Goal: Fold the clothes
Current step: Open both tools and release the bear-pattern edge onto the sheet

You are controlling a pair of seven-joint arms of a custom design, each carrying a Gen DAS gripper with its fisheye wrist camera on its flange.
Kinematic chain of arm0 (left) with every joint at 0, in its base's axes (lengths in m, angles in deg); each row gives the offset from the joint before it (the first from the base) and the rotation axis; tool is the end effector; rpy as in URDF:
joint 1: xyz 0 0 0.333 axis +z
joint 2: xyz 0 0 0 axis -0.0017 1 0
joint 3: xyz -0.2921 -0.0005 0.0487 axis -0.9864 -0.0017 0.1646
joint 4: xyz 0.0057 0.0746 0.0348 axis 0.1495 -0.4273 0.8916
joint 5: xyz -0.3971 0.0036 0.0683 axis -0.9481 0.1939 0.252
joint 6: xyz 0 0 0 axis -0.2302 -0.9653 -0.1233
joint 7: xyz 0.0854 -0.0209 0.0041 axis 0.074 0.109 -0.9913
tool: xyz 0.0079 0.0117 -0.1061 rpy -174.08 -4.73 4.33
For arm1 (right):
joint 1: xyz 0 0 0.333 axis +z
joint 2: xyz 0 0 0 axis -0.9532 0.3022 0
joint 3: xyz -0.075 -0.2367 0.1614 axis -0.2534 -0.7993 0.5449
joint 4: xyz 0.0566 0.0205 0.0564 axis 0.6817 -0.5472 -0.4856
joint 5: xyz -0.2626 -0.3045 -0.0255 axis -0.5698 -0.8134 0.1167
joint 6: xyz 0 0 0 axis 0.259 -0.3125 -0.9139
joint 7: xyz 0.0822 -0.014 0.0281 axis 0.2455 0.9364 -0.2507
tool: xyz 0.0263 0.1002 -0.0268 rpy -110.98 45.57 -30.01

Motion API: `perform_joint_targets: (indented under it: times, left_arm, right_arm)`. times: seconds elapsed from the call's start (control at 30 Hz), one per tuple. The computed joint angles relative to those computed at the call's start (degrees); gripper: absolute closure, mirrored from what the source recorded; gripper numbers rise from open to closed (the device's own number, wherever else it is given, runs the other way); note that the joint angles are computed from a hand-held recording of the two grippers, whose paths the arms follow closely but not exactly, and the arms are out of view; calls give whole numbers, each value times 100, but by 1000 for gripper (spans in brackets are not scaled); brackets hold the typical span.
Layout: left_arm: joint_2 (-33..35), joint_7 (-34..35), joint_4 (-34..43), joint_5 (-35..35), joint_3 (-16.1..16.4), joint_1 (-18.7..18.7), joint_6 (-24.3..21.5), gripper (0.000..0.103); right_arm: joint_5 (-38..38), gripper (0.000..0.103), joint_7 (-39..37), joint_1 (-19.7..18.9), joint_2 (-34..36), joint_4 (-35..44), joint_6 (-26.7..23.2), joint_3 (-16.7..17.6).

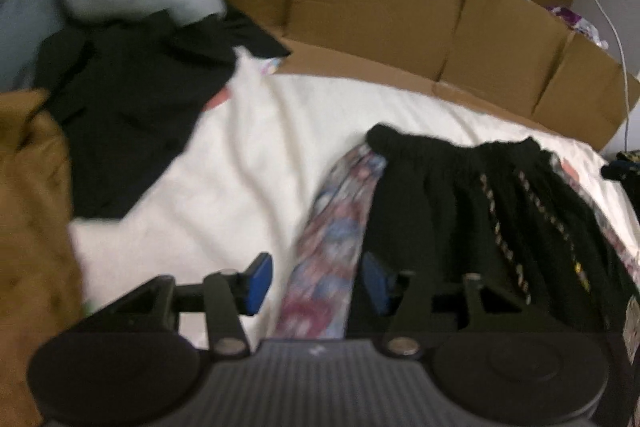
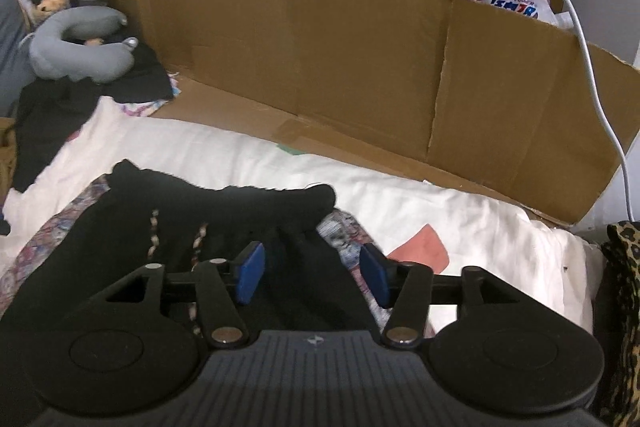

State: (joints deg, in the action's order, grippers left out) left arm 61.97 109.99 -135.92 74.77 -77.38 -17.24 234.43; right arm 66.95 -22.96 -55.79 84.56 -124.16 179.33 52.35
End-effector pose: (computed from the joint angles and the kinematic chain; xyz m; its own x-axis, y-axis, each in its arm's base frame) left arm 0.4091 -0.2345 0.4027 -0.5126 -0.8538 -0.0909 -0.7075 0.4800 -0.5187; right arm 0.6295 0.3550 0.3987 0.7944 -0.6054 -0.0491 -0.4605 -0.5476 -0.6987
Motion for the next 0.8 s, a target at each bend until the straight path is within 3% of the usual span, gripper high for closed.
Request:
perform_joint_targets:
  times: [0.2, 0.33, 0.53, 0.63, 0.8]
  left_arm:
    - [-1504, 169, -859, -118, 253, -27, -855, 51]
    - [-2374, 218, -1279, -103, 291, 3, -1411, 56]
    - [-3394, 206, -1759, -323, 423, -120, -2010, 57]
    - [-3924, 172, -1997, -377, 474, -109, -2444, 65]
    - [-4846, 214, -2355, -320, 530, 29, -3341, 68]
  right_arm:
    - [602, 42, -712, -275, -822, -1081, 219, 226]
    - [814, 42, -990, -157, -1305, -1634, 234, 23]
    - [487, 42, -404, 182, -1879, -2164, 103, -469]
    - [21, 42, 63, 322, -2138, -2418, 43, -667]
    - [-884, 42, 1401, 502, -2760, -3091, 168, -880]
